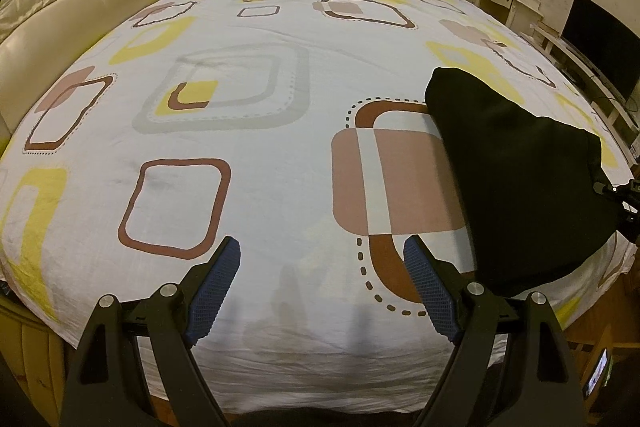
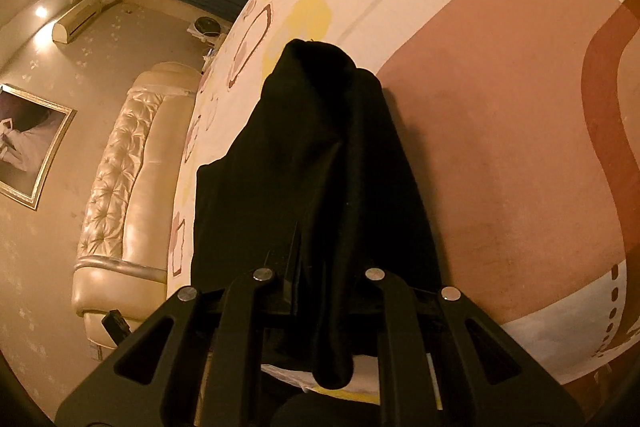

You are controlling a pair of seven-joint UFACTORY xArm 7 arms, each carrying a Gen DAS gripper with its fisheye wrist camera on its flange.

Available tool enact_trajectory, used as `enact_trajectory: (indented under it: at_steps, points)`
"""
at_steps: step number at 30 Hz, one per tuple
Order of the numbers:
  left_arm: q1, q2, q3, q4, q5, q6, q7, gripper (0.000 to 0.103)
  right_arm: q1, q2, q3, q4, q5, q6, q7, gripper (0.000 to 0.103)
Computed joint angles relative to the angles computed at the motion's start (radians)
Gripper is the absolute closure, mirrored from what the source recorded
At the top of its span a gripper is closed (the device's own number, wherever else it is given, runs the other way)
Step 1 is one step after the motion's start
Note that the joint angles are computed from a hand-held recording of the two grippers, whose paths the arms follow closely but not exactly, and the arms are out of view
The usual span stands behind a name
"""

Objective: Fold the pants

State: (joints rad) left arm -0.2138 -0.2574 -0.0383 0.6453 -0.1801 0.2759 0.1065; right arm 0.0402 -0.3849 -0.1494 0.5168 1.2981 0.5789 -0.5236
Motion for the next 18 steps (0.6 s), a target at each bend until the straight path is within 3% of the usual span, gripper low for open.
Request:
enact_trajectory:
  at_steps: [11,18]
  points:
    - [-0.012,-0.001,0.003,-0.003,-0.014,0.003,0.014,0.020,-0.026,-0.028,-0.023,-0.035,0.066,0.033,-0.045,0.089]
    - [-0.028,0.002,0.004,0.000,-0.034,0.012,0.024,0.020,-0.082,-0.111,-0.055,-0.107,0.035,0.043,-0.040,0.090]
